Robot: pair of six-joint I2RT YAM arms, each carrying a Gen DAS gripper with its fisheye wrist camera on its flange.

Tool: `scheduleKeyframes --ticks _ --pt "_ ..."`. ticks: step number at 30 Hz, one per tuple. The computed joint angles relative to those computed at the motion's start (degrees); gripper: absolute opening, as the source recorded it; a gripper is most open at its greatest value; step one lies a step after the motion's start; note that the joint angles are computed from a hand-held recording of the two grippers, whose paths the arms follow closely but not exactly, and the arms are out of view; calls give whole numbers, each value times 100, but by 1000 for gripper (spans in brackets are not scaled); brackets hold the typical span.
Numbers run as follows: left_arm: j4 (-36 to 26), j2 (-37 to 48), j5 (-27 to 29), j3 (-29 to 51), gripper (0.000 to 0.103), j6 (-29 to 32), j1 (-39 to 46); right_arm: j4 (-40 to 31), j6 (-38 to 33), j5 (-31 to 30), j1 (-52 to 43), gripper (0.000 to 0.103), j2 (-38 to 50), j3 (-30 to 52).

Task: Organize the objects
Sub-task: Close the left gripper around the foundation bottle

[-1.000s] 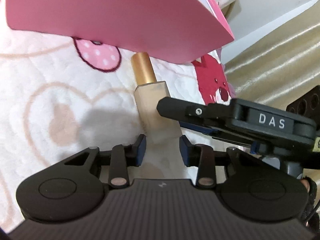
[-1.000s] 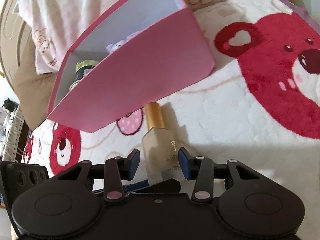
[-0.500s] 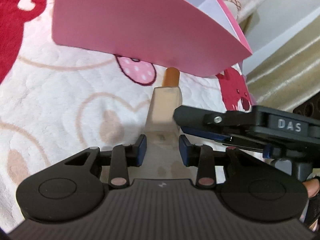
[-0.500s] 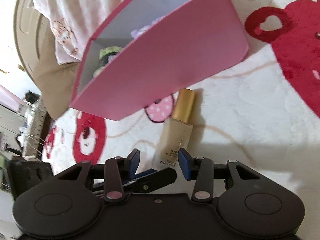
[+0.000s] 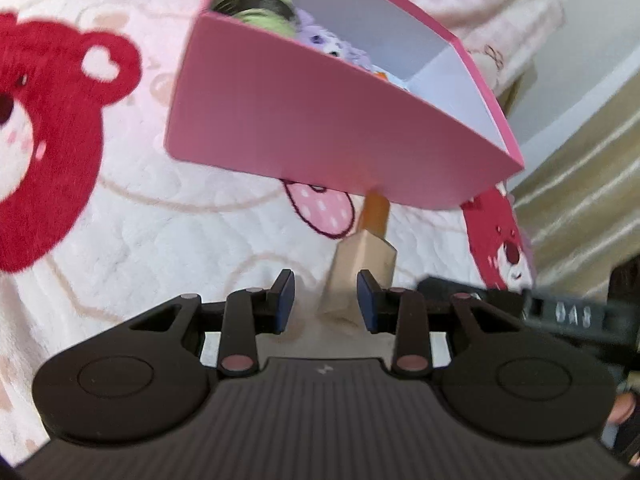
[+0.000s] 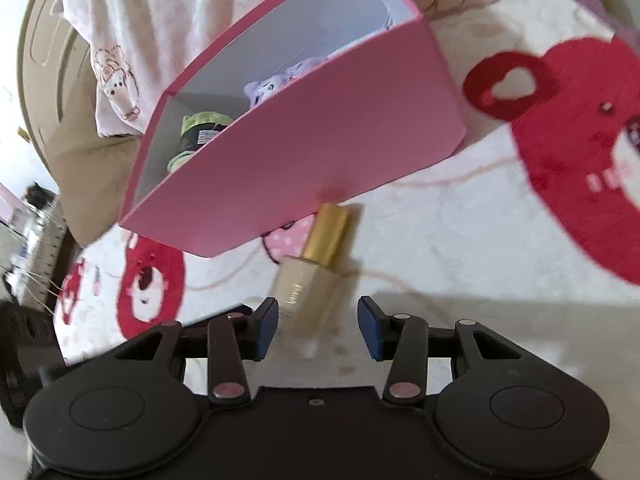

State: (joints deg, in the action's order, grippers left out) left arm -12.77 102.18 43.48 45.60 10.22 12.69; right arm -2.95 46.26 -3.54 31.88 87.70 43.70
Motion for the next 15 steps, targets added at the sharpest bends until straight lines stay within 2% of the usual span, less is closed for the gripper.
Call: scheduleKeyframes --ticks 3,6,8,10,13,15 --pt "-302 371 263 373 31 -32 133 -244 -409 146 176 52 -82 50" --pt "-677 746 640 705 31 108 139 -218 -914 249 647 52 196 247" --pt "-893 891 820 820 31 252 113 -337 -1227 735 1039 52 584 576" --pt "-1155 1015 865 934 31 445 19 -356 -1301 1199 1258 55 977 855" --pt "-1036 984 899 832 31 425 -28 -405 -1149 1612 1347 55 1278 1040" --pt "-1473 1215 1146 1082 31 507 32 -478 -1080 1731 1393 50 1223 993"
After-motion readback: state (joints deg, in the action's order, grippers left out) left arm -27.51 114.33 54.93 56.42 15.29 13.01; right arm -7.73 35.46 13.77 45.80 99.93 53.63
